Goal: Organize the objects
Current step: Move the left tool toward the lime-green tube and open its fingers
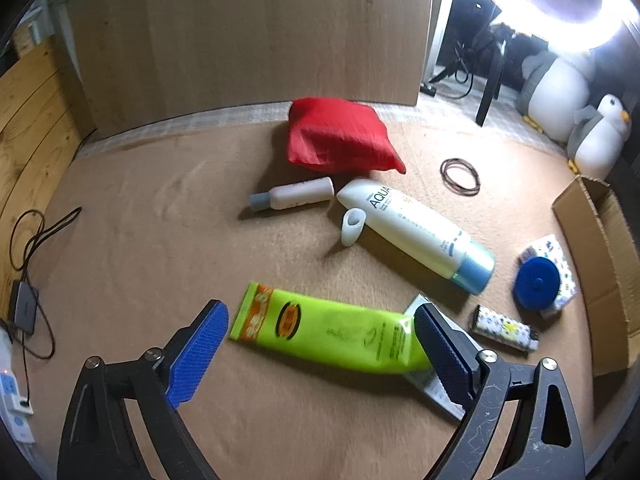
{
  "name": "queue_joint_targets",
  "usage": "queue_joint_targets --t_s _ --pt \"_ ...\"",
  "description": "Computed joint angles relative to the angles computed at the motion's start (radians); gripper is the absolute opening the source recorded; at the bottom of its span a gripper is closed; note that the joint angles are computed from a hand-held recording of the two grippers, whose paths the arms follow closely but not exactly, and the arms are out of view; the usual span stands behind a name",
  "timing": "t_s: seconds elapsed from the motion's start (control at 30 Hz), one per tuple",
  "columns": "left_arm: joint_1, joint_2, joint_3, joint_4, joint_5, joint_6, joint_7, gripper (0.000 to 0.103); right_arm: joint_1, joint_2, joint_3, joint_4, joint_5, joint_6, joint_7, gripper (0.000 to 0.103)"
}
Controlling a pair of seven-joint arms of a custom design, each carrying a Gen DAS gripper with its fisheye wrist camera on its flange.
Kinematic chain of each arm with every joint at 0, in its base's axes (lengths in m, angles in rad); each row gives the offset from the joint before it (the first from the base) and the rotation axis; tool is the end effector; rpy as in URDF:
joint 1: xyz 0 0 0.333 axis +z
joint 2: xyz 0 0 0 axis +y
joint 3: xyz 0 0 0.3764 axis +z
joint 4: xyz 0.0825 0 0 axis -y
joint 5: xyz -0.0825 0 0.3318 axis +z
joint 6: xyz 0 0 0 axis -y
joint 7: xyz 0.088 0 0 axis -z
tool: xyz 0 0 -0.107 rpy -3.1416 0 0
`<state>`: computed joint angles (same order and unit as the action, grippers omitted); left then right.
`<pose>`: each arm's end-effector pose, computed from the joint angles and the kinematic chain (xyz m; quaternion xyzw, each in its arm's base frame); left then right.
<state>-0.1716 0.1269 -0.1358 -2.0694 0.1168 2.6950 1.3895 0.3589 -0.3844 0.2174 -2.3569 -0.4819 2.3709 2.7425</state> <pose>0.5479 -0.1740 0.5172 -0.6081 0.7538 -0.1969 0.1525 0.3289 0.2252 0.5921 -0.5629 0.7712 -0.2191 0.2010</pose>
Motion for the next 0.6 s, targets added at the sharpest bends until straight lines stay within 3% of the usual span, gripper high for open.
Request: queue_joint_targets --t_s 0.3,0.43,0.6 --pt "-0.037 0.096 0.020 0.089 0.067 -0.064 -0.019 0.080 -0.008 -0.034 -0.009 -0.031 0.020 -0.017 0.006 0.102" --pt "-0.045 0.103 0.028 0.081 0.086 -0.065 -0.018 0.074 -0.012 -0.036 -0.013 -0.040 0.026 -0.009 0.007 0.102" --pt "-0.036 0.082 0.026 0.029 0.071 -0.029 0.001 0.073 -0.013 -0.029 -0.017 -0.041 0.036 0.006 -0.003 0.102"
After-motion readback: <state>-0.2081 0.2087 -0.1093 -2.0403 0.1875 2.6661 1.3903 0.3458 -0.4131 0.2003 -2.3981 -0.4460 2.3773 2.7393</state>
